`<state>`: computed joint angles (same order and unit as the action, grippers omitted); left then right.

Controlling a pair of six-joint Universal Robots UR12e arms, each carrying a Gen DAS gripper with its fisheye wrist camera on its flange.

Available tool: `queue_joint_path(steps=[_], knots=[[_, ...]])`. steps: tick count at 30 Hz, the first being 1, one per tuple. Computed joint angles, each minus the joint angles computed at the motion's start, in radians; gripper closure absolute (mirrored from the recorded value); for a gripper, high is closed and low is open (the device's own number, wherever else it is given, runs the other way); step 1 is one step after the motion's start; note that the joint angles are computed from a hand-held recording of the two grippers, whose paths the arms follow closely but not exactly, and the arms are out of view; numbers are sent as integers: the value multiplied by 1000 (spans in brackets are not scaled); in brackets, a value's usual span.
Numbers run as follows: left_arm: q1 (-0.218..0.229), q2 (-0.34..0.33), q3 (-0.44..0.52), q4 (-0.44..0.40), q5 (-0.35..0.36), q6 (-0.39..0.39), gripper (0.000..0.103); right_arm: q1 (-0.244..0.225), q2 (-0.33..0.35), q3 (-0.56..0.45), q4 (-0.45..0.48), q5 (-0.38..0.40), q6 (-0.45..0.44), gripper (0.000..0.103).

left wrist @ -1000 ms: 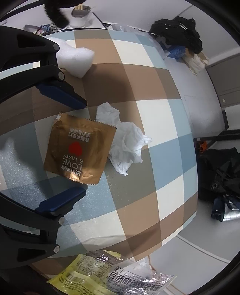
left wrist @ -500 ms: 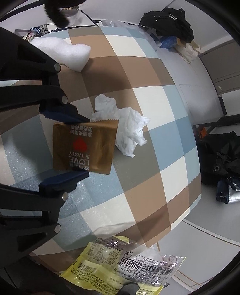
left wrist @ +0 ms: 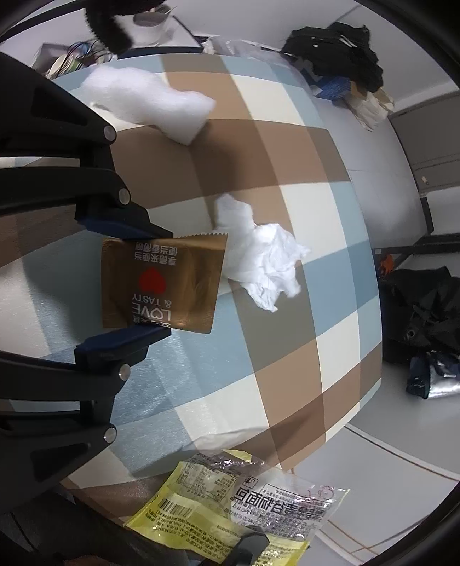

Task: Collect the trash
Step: 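Carry the gold packet and yellow bag in both grippers over the white bin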

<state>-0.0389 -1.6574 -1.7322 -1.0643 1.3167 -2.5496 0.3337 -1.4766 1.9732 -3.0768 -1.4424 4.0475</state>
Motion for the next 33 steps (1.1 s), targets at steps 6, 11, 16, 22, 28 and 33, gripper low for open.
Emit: queue_joint_path(steps=[6, 11, 16, 22, 28, 33], knots=[[23, 23, -22, 12, -66, -20, 63, 10, 0, -6, 22, -18, -15, 96], [41, 43, -34, 9, -132, -27, 63, 25, 5, -20, 48, -34, -39, 96], [65, 67, -51, 14, -196, -41, 63, 43, 13, -34, 43, -37, -76, 96], [100, 94, -76, 31, -266, -67, 63, 62, 25, -45, 30, -25, -90, 96], [131, 118, -99, 78, -311, -97, 63, 81, 34, -66, 48, -30, -81, 96], [159, 136, -108, 96, -361, -107, 63, 96, 33, -80, 53, -55, -91, 96]])
